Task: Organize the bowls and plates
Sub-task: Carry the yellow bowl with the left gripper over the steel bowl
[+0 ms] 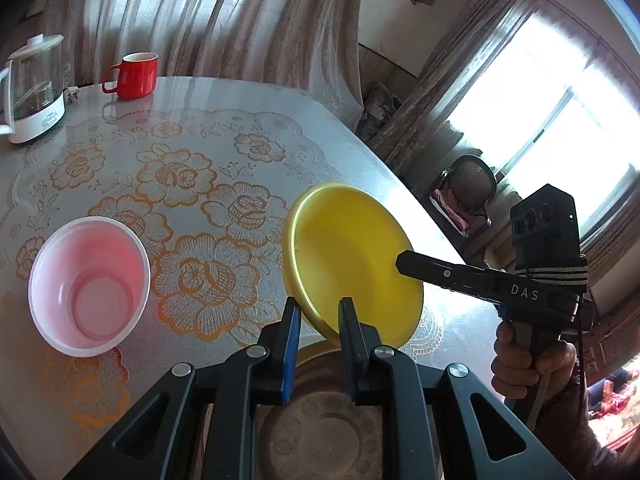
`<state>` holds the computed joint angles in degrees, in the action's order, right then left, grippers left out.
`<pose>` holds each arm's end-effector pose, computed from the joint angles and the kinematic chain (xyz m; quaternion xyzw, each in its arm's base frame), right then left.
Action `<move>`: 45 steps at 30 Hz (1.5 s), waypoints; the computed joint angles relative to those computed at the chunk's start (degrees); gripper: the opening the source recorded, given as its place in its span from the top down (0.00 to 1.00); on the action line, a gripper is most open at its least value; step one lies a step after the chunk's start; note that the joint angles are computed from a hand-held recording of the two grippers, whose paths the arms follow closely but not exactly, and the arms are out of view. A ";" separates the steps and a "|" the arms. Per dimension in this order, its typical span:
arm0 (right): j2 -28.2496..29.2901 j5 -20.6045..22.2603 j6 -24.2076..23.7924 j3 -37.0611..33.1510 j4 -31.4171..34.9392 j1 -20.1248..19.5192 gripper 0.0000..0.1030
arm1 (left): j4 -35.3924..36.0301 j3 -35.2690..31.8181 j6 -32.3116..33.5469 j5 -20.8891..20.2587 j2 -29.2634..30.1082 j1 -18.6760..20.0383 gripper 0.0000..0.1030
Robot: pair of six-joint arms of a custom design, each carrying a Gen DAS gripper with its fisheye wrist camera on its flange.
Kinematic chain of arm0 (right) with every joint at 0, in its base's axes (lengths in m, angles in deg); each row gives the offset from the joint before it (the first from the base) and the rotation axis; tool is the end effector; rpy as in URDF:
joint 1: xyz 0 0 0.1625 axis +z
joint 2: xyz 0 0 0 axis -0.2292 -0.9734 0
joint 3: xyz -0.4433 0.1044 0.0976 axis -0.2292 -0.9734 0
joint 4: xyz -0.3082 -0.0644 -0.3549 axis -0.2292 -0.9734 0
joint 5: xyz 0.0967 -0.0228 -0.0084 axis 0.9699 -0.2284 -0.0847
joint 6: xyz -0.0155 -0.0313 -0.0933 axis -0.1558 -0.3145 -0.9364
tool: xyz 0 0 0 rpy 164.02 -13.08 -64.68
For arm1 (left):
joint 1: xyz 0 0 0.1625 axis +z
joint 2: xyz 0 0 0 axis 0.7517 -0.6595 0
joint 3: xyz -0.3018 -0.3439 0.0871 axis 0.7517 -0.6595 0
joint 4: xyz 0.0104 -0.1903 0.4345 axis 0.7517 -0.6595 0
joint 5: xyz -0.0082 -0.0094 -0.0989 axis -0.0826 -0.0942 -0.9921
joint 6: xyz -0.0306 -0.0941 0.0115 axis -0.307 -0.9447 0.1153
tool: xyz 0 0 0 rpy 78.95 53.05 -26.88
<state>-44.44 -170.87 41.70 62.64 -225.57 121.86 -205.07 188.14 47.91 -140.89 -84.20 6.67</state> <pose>0.2853 -0.4880 0.0952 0.0804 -0.9534 0.2893 0.0303 -0.1363 -0.4808 0.3301 0.2462 0.9463 -0.1935 0.0797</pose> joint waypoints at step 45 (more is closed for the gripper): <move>0.43 -0.98 3.99 10.74 -5.85 6.88 0.87 | 8.31 15.68 -11.73 1.25 -24.85 -5.98 0.82</move>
